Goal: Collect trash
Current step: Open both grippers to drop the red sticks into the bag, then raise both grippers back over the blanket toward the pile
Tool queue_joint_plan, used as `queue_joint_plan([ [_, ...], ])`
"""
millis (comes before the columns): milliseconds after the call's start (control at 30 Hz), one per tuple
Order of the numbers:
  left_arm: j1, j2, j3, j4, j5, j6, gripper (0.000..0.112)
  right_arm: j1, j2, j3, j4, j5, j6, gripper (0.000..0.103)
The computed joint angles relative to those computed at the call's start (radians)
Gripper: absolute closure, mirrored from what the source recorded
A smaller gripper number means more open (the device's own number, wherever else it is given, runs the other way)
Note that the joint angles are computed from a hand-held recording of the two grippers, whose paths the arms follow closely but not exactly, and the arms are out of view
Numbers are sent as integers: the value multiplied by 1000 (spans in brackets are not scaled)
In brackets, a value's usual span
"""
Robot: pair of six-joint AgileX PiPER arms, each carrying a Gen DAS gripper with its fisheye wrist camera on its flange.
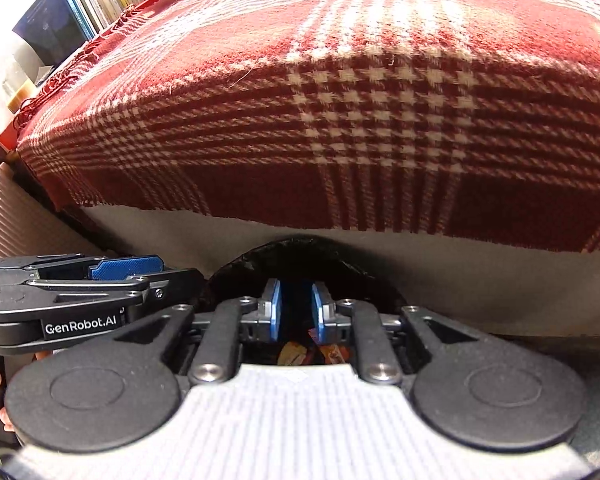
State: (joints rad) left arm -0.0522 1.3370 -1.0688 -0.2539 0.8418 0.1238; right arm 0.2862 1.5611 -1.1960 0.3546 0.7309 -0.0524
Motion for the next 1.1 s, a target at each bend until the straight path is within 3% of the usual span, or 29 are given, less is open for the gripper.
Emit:
queue_joint_plan([
  [200, -4, -33, -3, -5, -13, 22, 63, -8, -20, 0, 4, -1, -19, 52],
  [367, 23, -108, -12, -89, -35, 138, 52, -26, -96, 9, 34, -15, -122, 41],
  [533, 51, -106, -96, -154, -71, 183, 43, -61, -146, -32, 38, -35, -172, 34],
  [667, 36, -41, -193, -124, -118, 131, 40, -88, -132, -88, 26, -75, -162, 30],
  [867, 14, 147, -403, -93, -167, 85, 39, -77, -40, -189, -134, -179, -6, 19],
  [1100, -17, 450, -776, -41, -91, -5, 40, -52, 136, -338, -393, -243, 213, 17],
])
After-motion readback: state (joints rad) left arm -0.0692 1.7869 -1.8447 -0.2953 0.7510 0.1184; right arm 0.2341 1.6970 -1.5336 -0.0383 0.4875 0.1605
